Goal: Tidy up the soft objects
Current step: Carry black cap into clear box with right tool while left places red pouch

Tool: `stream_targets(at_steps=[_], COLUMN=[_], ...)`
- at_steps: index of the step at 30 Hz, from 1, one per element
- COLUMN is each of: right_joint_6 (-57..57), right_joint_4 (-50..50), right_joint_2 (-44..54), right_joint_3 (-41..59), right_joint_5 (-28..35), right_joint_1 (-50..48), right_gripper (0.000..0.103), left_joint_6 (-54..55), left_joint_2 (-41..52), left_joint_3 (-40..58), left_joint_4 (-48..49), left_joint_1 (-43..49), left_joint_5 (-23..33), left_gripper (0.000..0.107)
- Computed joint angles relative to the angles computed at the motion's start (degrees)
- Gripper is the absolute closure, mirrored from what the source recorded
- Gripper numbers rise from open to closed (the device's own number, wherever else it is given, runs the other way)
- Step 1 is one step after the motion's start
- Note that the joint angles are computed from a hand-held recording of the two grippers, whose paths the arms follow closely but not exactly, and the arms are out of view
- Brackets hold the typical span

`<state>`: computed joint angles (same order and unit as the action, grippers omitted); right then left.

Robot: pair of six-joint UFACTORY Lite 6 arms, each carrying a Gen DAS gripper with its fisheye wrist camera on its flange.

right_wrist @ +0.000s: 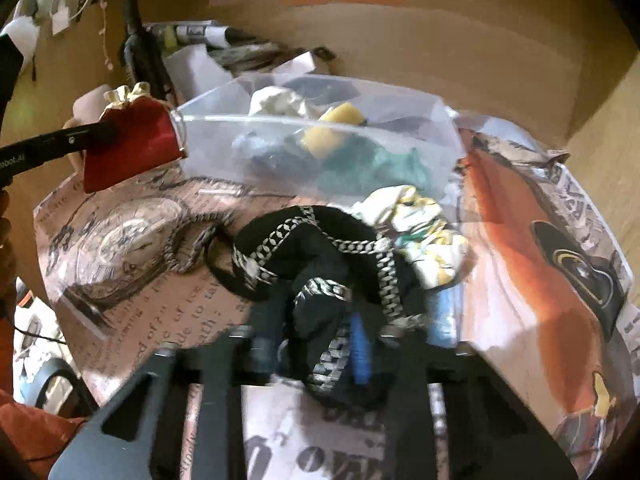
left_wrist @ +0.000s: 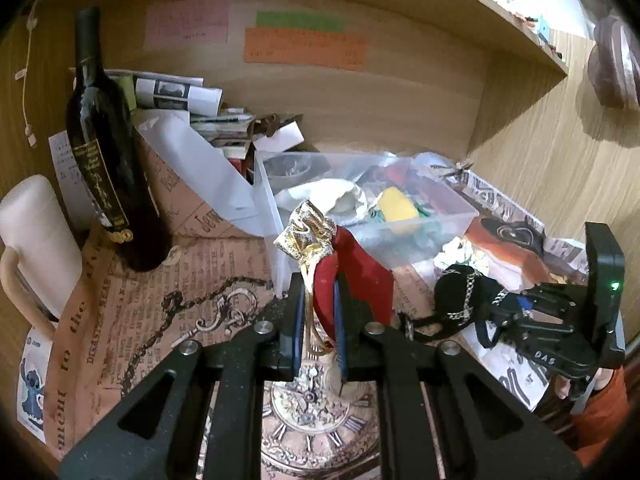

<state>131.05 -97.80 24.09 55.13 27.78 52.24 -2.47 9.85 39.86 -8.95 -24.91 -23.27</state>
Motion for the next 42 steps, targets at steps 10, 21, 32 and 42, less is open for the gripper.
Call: stream_targets(at_steps=[10, 21, 32, 42], right_joint_6=[5.4, 7.5, 4.22, -0.84], right_joint_4=[-3.91, -10.33, -14.55, -10.25], right_joint_2=[-13.52, -15.13, -5.77, 6.56], right_joint_3=[-7.01, -1.99, 11.2, 22.99], right_joint_5=[8.47, 14.31, 9.09, 0.79], right_joint_1=[2.32, -0.74, -7.93, -14.44], right_gripper=[0.088, 0.088, 0.088, 0.087], left_joint_6=[3.6, 9.7, 8.46, 21.58], left_joint_2=[0.42, 6.53, 16.72, 30.54], left_joint_3=[4.87, 16.07, 29.78, 45.25], left_joint_4=[-2.73, -7.66, -6.11, -16.91], left_joint_1=[0.07, -0.57, 0.5, 0.54], left_joint_5=[-0.61, 0.12, 4.67, 10.52], left_gripper=[0.094, 0.094, 0.094, 0.094])
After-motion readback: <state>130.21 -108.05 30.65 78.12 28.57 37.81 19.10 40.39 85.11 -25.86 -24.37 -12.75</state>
